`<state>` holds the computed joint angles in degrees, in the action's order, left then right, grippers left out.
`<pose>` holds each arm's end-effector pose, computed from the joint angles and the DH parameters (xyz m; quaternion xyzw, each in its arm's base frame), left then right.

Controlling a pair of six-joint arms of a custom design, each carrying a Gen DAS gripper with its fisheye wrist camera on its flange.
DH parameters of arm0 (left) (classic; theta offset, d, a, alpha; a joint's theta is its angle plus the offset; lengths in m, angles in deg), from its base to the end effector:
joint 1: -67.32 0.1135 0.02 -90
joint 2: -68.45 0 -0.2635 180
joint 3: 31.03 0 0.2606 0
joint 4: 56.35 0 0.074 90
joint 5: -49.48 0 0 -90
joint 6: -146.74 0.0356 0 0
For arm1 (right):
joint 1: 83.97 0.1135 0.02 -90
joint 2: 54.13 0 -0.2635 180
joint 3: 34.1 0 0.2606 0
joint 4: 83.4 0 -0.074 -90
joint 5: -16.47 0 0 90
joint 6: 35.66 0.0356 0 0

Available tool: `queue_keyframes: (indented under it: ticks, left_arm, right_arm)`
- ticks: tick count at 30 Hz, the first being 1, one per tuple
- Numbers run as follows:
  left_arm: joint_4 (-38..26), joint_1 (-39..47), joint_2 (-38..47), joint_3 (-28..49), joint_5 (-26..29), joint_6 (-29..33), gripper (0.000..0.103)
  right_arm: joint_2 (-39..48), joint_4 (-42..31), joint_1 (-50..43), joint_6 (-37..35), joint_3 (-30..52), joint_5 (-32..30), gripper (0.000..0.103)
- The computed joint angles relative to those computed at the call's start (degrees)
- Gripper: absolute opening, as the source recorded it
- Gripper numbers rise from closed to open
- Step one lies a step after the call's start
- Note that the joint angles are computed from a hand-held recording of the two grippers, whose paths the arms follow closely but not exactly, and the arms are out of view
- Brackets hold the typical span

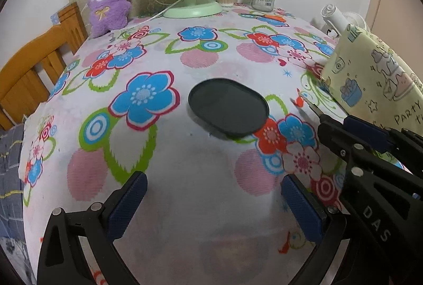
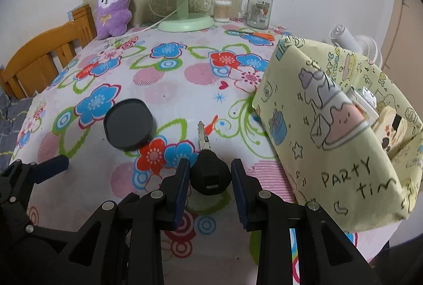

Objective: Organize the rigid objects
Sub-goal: 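Close the right gripper on the black key fob, then close the left gripper on the black oval pad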

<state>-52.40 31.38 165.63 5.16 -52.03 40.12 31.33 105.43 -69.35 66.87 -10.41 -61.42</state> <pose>0.1973 -0.1343 0.0557 0.1321 0.9453 -0.0388 0.2957 0.1838 0.0402 0.0597 0.0163 0.9433 -0.0230 0.3307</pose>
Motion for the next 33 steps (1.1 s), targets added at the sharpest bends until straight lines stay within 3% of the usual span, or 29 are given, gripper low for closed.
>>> queue_keyframes:
  ticks: [17,30,33]
  left_arm:
    - [-1.20,4.44,3.44,6.71,2.87,8.21,0.102]
    - [-1.44,5.30,9.01,11.99,2.04,11.81,0.102]
    - [-1.06,5.07,9.07,12.32,1.63,12.98,0.096]
  right_arm:
    - [0.64,-0.99,-2.77,-3.83,4.21,-1.99,0.034]
    - [3.97,-1.53,-4.26,-4.17,6.96,-2.73,0.035]
    - [4.71,-1.33,-4.42,-4.09,7.40,-2.94,0.035]
